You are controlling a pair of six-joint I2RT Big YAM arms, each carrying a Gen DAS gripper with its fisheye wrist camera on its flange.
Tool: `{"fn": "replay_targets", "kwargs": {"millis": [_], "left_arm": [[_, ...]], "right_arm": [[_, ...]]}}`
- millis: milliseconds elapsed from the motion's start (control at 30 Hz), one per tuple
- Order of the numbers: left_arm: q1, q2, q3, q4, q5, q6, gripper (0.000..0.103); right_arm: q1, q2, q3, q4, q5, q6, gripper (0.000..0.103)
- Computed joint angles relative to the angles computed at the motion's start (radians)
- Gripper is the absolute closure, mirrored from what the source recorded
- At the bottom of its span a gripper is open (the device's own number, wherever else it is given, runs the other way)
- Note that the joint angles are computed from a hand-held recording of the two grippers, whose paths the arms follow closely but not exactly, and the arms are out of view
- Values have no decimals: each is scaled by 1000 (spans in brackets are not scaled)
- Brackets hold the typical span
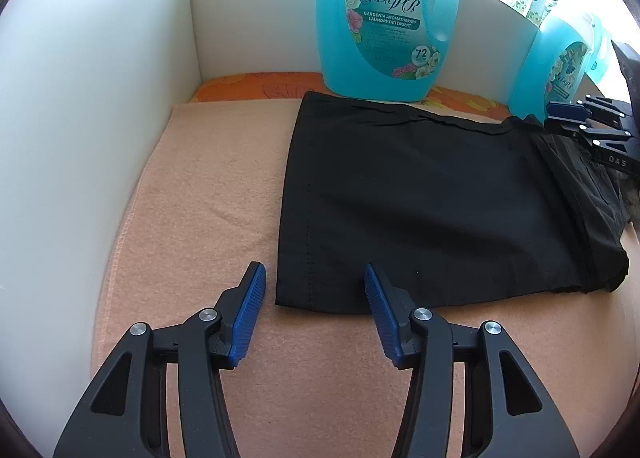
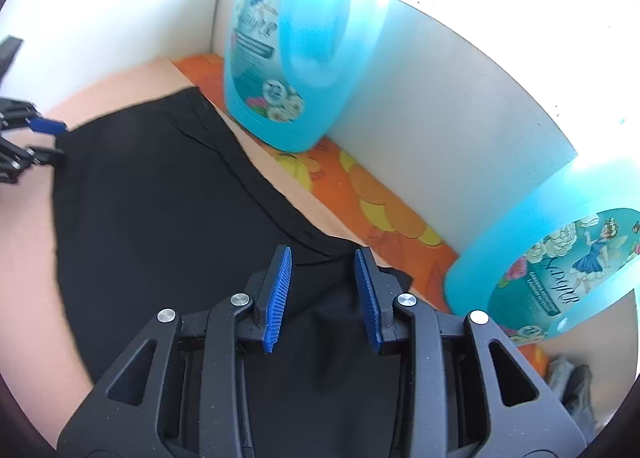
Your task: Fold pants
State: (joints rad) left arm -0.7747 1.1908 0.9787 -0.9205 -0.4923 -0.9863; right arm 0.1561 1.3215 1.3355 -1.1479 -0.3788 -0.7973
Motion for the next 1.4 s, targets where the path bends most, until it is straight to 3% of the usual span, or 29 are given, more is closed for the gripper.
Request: {"fn": "replay_targets", "kwargs": {"millis": [100,200,367,433,567,700,833,933,1067,1133,1200,1400], "left_arm": [[-6,-4,-7,27,-10,-23,52],[-30,-17,-17,33,-36,-68,52],[-102,-56,-32,4,-97,-156,52],[-141,-62,-26,-36,-126,-189,52],[-230,-83,-30,-106,-179,-282,52],[-311,-95,-29,-186,-229,-375,52],[-349,-117,-48,-219,-242,-427,52],[-346,-138,-67,-217,-243,-434,52],[-336,-153,-80,-198,-247,-418,52],[-322,-152,-79,-187,-244,-385,52],[-309,-155,-84,-159,-234,-359,52],[-180,-140,-91,12,-142,-179,52]], "right_arm": [[32,36,79,-164,-109,97,65],[106,85,136,-272,-158,202,59],[283,126,152,-266,-111,360,59],[334,162,173,-290,-129,441,59],[445,201,182,-263,-91,570,59],[542,230,195,-203,26,669,59],[605,275,217,-216,132,711,59],[626,276,207,-200,219,692,59],[644,263,190,-192,265,635,59],[635,256,185,-189,274,629,72],[624,247,171,-169,289,601,95],[543,253,173,-180,110,606,96]]}}
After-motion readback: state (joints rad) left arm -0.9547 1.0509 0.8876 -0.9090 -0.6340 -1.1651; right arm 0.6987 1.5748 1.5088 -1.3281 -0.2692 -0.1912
